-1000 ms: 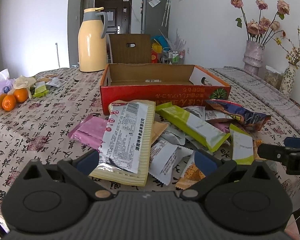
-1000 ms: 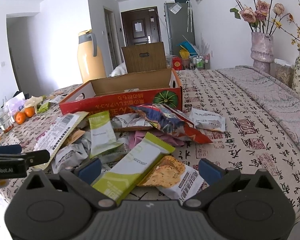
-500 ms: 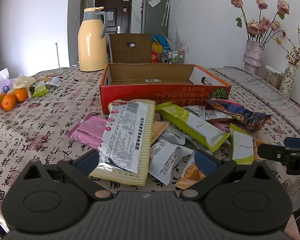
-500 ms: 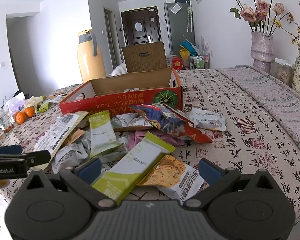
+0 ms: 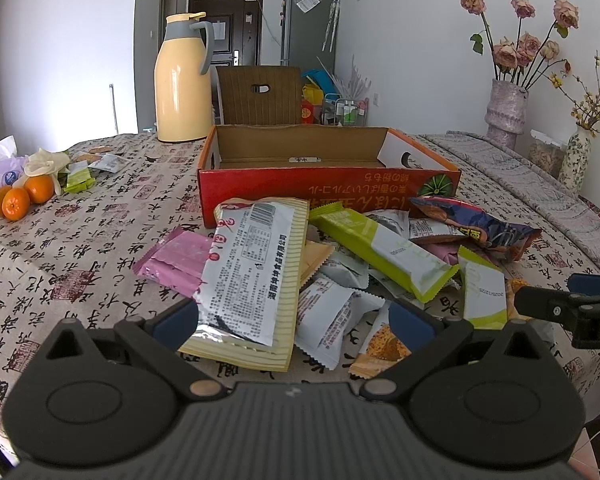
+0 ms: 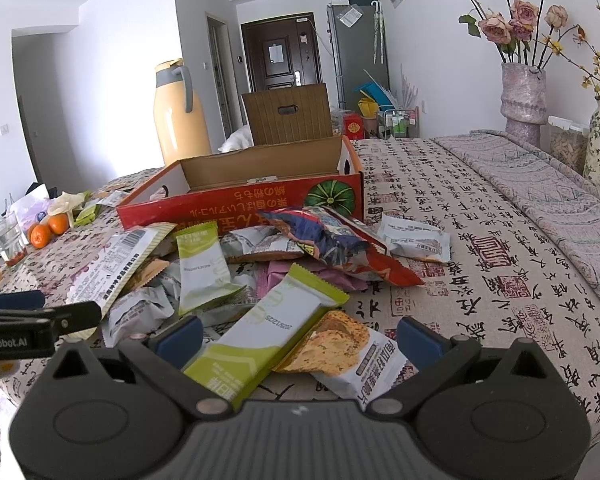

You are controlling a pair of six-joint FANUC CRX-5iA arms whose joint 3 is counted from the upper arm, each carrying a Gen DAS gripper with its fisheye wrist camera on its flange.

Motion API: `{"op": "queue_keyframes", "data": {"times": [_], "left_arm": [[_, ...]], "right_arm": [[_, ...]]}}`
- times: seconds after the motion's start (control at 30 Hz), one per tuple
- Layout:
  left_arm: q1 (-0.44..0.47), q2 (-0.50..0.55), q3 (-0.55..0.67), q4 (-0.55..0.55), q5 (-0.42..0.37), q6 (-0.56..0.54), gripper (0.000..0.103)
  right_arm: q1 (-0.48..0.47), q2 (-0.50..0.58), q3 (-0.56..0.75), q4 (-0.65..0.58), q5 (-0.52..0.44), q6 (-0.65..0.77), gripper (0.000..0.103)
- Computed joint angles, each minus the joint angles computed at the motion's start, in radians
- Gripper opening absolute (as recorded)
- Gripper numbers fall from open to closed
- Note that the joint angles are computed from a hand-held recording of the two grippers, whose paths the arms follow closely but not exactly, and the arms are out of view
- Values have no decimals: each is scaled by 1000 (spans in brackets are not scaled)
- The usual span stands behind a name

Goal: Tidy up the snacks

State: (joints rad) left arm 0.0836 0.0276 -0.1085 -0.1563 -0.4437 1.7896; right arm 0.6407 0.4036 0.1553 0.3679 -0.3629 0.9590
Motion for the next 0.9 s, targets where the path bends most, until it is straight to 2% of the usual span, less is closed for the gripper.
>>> {"op": "queue_keyframes", "data": {"times": [0.4, 0.63, 0.9], "left_arm": [[-3, 8, 3, 2, -2, 2, 103], [2, 14, 10, 5, -15, 8, 103], [1, 19, 20, -6, -28, 20, 103]], "right_arm": [[-1, 0, 0, -1, 1, 1, 103], [-12, -4, -32, 70, 14, -66, 103], [-23, 21, -2, 21, -49, 21, 96]]}}
